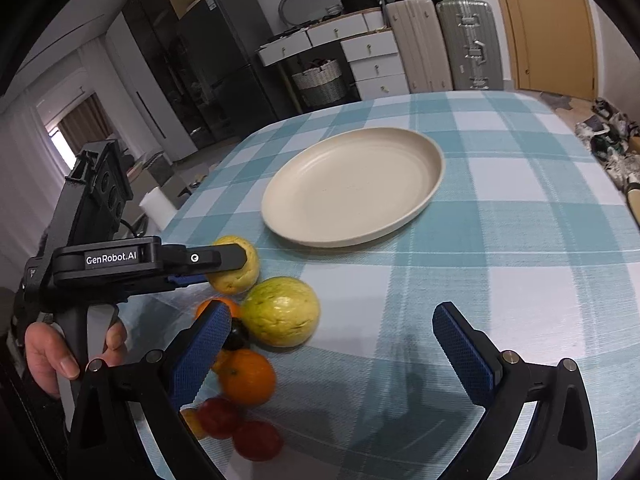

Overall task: Organize fruits
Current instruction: 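Grasp the yellow lemon with the left tool while the right tool grasps the green guava, then carry both fruits onto the cream plate and open both tools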

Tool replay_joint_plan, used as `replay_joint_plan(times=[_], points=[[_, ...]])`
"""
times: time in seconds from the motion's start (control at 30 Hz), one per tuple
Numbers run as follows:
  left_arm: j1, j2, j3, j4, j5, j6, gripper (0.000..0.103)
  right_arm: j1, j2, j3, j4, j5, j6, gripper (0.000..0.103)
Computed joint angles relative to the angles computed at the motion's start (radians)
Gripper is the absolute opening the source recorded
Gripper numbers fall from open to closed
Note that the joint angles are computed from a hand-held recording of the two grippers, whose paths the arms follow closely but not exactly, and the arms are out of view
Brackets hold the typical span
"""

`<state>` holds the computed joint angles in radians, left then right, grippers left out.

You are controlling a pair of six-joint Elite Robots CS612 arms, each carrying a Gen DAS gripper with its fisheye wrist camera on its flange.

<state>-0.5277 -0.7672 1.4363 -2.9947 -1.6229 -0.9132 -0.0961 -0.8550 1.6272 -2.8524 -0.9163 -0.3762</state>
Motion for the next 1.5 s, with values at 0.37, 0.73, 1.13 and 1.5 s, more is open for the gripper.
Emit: replay_joint_plan(times=[0.37, 0.73, 1.13, 1.5], points=[[0.001, -0.023, 0.038, -0.010, 0.014, -0.001, 0.048, 0.011, 0.020, -0.028, 0.075, 0.052, 0.003, 0.103], [-0.002, -0.030, 0.046, -0.016, 0.020, 0.010, 0.047, 0.020, 0.044, -0.068, 0.150, 0.088, 0.022, 0.098], [0.000, -0.036, 0.055, -0.024, 0.015, 0.006, 0.047, 0.030, 0.055, -0.087, 0.214, 0.104, 0.019, 0.055], [0.000, -0.042, 0.053, -0.018, 0.027, 0.023, 0.047, 0.004, 0.057, -0.073, 0.117, 0.175, 0.094, 0.055]])
